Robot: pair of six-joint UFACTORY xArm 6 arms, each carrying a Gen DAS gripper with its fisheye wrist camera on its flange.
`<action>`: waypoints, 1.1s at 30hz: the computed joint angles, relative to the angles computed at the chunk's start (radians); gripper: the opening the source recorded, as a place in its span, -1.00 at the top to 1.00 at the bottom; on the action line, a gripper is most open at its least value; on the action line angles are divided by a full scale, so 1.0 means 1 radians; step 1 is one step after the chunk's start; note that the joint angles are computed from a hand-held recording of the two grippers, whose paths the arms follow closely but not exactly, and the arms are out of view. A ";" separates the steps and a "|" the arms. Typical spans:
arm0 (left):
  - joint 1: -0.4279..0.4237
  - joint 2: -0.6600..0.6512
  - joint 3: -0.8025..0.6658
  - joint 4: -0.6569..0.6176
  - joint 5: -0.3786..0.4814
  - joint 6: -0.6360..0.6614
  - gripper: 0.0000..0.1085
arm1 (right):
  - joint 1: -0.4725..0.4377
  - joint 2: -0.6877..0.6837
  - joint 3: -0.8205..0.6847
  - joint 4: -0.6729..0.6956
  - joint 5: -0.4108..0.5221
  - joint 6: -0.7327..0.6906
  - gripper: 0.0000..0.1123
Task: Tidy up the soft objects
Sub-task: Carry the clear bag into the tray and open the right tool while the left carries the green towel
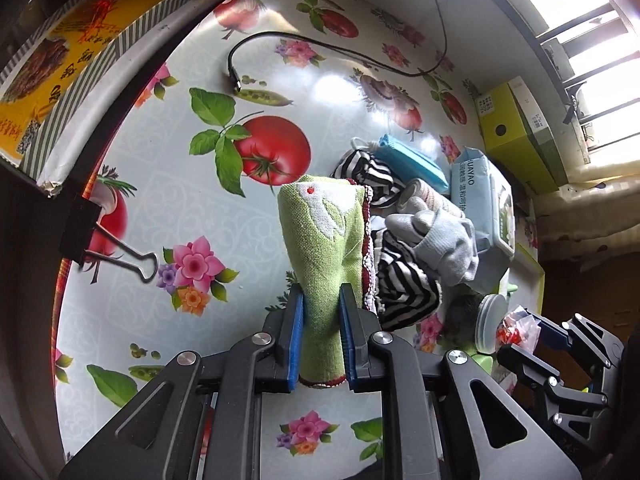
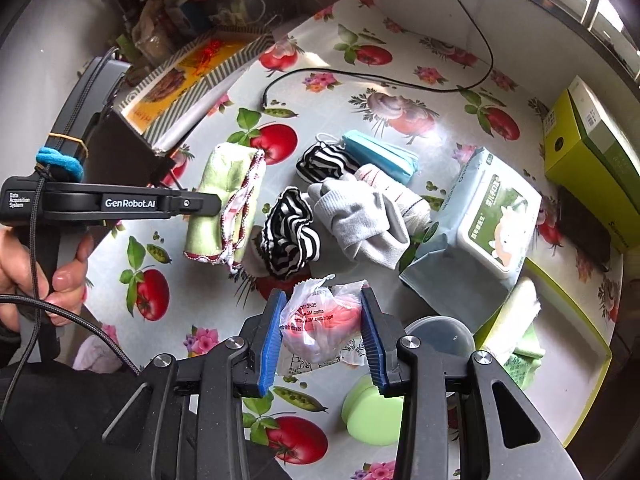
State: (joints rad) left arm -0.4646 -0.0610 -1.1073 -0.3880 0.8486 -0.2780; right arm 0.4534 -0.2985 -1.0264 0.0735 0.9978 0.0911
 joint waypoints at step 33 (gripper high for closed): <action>-0.190 0.234 -0.425 -0.013 0.116 0.158 0.68 | -0.206 -0.228 0.148 -0.068 -0.055 0.129 0.37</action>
